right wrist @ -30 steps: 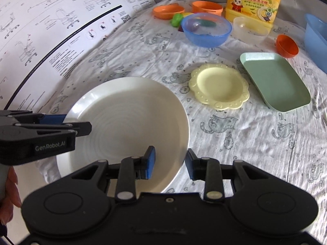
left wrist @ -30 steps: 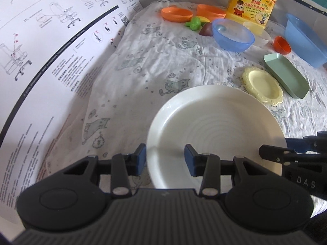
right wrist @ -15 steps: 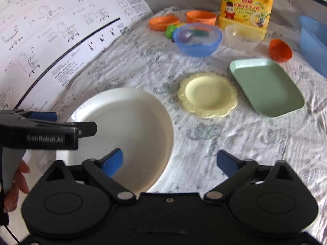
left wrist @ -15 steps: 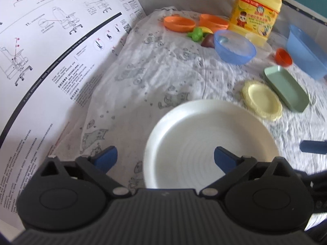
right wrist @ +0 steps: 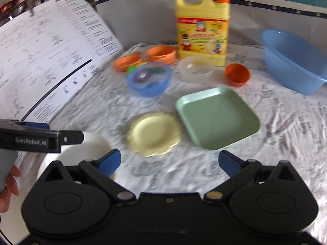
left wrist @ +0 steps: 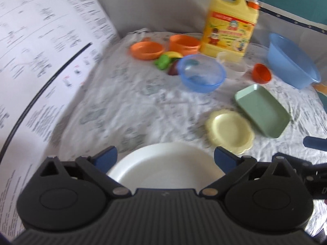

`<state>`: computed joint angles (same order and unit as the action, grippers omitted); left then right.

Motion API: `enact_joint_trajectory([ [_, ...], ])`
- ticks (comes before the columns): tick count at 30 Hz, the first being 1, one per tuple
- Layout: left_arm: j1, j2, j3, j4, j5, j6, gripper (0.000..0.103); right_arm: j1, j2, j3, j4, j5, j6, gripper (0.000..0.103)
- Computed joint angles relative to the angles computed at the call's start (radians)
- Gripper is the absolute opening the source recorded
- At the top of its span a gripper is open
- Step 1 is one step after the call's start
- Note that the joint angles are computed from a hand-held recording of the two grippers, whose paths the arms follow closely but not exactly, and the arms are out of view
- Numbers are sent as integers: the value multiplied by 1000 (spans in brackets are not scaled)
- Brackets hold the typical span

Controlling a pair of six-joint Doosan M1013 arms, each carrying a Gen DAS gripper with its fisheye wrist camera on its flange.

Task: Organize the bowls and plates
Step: 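Move both open grippers to the green square tray, then close the right gripper on the green tray edge while the left gripper clamps it too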

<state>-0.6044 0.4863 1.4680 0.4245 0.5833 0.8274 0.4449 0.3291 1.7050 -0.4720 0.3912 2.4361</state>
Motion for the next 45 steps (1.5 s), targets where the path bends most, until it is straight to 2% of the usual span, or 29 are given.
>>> enact_joint_trajectory([
  [2, -9, 16, -26, -15, 5, 33, 103, -12, 1, 1, -77, 18, 113, 103],
  [5, -21, 41, -64, -44, 8, 79, 103, -39, -5, 18, -137, 6, 203, 103],
  [9, -36, 86, -131, -75, 23, 138, 103, -77, 2, 12, -166, 42, 236, 103],
  [12, -42, 119, -182, -122, 31, 190, 103, -114, 16, -4, -111, 64, 202, 103],
  [14, -45, 144, -220, -160, 43, 231, 103, -132, 24, -8, -123, 73, 220, 102],
  [17, -53, 181, -276, -181, 70, 273, 103, -175, 31, -3, -30, 16, 153, 91],
  [22, -56, 244, -370, -228, 116, 336, 103, -223, 68, -31, 123, -31, -8, 64],
  [29, -53, 311, -472, -258, 174, 367, 103, -237, 135, -101, 356, -15, -286, 34],
  [31, -53, 319, -486, -265, 179, 379, 103, -241, 145, -105, 411, -9, -339, 21],
  [33, -54, 326, -494, -272, 180, 397, 103, -239, 142, -95, 379, -15, -321, 16],
  [37, -57, 340, -515, -288, 191, 425, 101, -235, 125, -68, 328, -11, -282, 12],
  [40, -59, 354, -534, -316, 195, 468, 97, -237, 102, -35, 312, -10, -245, 12],
  [42, -62, 367, -551, -331, 205, 502, 89, -241, 92, -20, 318, -9, -227, 12],
  [44, -66, 384, -576, -340, 224, 537, 71, -246, 83, -8, 327, -13, -221, 11],
  [45, -67, 390, -585, -344, 230, 547, 67, -247, 81, -5, 334, -16, -223, 11],
])
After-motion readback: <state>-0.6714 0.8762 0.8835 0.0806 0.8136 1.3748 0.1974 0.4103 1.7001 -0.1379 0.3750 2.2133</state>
